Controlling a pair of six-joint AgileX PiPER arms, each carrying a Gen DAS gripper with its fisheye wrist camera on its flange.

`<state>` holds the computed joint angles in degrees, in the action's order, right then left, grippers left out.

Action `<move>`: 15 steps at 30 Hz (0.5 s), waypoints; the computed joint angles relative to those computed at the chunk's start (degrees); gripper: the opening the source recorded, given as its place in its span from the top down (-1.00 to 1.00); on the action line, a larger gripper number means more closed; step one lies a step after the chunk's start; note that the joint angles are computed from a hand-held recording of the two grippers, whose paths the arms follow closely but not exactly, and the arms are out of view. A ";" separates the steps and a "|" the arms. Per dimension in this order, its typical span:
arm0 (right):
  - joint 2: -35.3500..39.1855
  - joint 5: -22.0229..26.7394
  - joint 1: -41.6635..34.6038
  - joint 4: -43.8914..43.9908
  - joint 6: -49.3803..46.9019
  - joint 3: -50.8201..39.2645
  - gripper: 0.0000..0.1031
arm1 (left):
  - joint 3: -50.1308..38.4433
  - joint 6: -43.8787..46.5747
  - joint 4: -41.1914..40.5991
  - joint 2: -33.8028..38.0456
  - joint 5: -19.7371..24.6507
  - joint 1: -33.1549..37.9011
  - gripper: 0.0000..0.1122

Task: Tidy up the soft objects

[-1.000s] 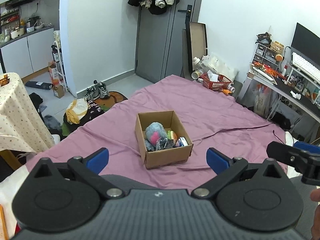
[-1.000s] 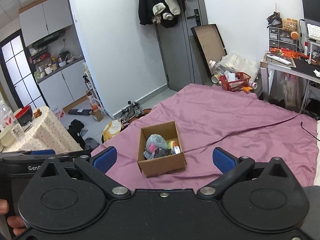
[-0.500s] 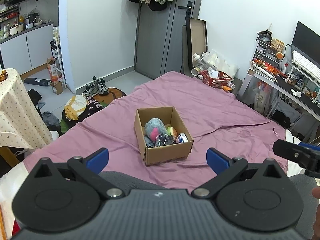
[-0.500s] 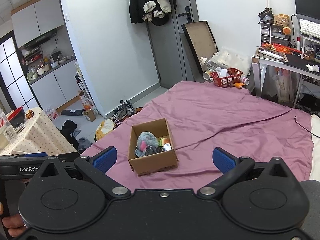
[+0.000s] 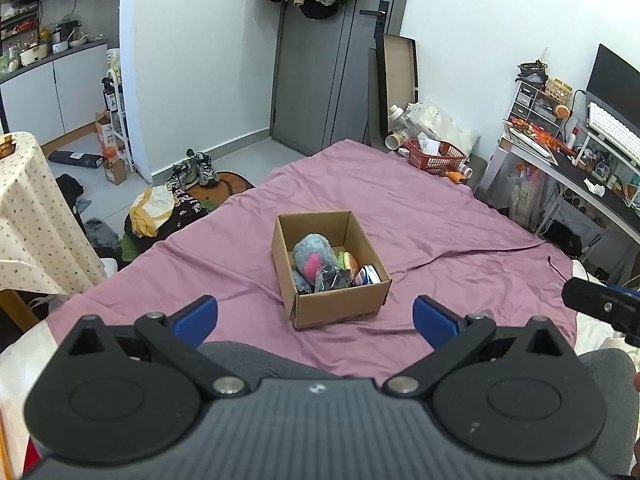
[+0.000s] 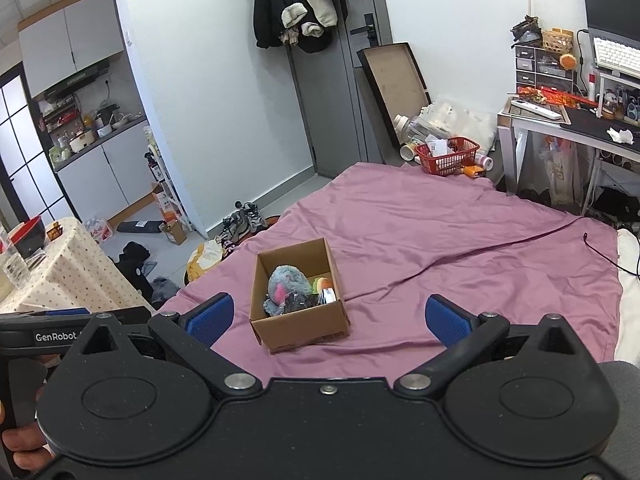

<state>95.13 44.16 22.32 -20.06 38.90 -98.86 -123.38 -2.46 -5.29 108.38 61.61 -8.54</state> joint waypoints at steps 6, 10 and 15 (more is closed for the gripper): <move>-0.36 0.02 -0.09 -0.71 0.45 0.57 -1.00 | -1.19 -0.04 0.16 0.64 0.68 0.13 -0.83; -0.40 -0.06 -0.38 -0.41 0.19 0.54 -1.00 | -1.67 -0.09 0.26 0.85 1.00 0.04 -0.83; -0.33 0.05 -0.33 -0.47 0.17 0.43 -1.00 | -1.83 0.58 0.04 0.94 1.26 -0.15 -0.83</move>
